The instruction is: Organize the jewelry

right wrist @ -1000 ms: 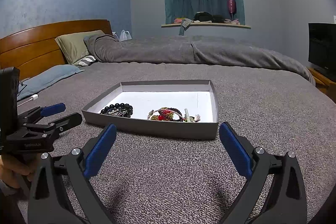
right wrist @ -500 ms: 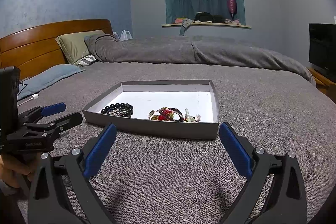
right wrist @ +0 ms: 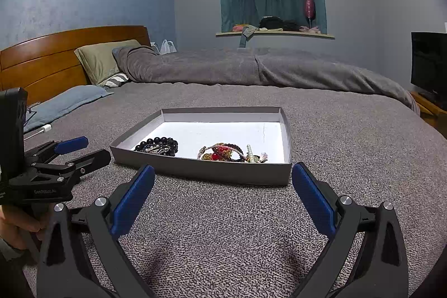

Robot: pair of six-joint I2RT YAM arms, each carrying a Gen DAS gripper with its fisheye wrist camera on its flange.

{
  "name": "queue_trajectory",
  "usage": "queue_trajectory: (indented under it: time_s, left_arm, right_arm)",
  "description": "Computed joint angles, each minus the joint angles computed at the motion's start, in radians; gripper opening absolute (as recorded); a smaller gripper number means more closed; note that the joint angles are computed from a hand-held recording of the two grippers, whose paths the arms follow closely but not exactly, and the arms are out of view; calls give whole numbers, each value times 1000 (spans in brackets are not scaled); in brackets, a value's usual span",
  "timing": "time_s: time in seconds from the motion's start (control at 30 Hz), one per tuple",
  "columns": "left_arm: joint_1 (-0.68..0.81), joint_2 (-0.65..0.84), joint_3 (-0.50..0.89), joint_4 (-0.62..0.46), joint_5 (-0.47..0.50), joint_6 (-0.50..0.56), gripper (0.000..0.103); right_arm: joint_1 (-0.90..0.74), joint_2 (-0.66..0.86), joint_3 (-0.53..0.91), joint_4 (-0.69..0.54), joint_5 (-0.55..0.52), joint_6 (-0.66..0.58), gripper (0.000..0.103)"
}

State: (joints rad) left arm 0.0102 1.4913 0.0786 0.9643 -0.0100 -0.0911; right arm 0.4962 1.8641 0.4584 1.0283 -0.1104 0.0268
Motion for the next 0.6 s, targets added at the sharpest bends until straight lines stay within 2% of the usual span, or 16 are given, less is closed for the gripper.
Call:
queue_trajectory:
  time_s: [0.47, 0.6]
  left_arm:
    - [-10, 9, -7, 24, -11, 3, 98]
    - [0, 3, -1, 1, -6, -2, 98]
  right_arm:
    - [0, 4, 2, 1, -1, -1, 97]
    - [-6, 3, -1, 4, -6, 1, 97]
